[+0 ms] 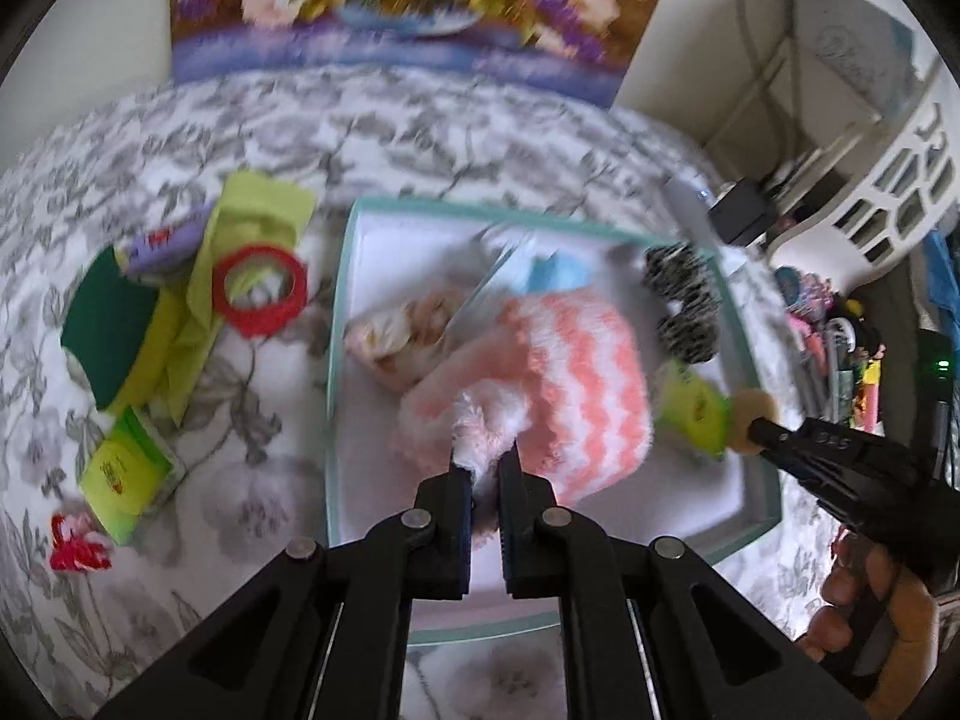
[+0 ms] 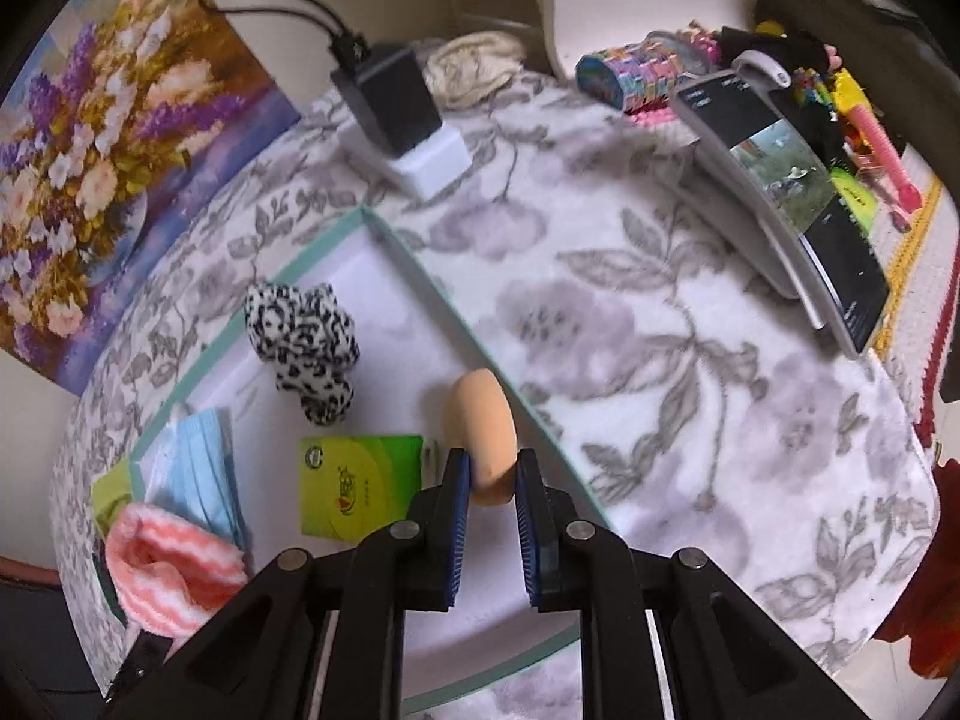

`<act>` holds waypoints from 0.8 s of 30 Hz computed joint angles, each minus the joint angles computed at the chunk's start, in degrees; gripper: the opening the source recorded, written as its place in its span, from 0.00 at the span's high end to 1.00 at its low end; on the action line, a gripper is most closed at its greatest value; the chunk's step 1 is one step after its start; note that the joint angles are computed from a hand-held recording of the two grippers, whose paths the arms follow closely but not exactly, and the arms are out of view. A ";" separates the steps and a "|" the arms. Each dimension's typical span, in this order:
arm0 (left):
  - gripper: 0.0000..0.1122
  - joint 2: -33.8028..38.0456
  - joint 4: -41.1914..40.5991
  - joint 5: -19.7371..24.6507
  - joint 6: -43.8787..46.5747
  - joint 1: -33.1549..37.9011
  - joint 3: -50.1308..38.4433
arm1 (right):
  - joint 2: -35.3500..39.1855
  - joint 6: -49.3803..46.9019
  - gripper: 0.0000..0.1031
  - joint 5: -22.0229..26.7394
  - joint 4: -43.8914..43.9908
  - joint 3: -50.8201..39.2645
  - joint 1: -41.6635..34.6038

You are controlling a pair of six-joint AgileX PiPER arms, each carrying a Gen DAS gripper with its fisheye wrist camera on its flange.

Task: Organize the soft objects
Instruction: 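Lift both held items and carry them over the white tray, then lower the knit cloth and oval sponge into the tray and open both tools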

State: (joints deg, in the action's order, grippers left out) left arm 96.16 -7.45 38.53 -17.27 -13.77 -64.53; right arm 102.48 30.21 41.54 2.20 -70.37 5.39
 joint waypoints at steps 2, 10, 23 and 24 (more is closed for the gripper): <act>0.94 1.44 -0.71 1.08 0.60 0.58 -0.36 | 0.33 -0.81 0.84 -0.12 1.03 -0.08 -0.04; 0.94 5.37 1.62 2.82 0.49 0.12 -2.18 | 2.01 -1.44 0.84 1.68 0.24 -2.57 1.88; 0.51 2.47 -1.87 4.95 1.77 3.61 -2.64 | -0.02 -1.01 0.82 2.22 -1.84 -3.43 3.55; 0.47 2.03 -1.93 4.98 1.75 3.84 -2.52 | -0.19 -0.80 0.80 2.22 -2.10 -3.53 3.68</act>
State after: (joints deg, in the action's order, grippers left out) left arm 98.19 -9.38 43.51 -15.52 -9.93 -67.05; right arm 102.28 29.41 43.75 0.10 -73.90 9.07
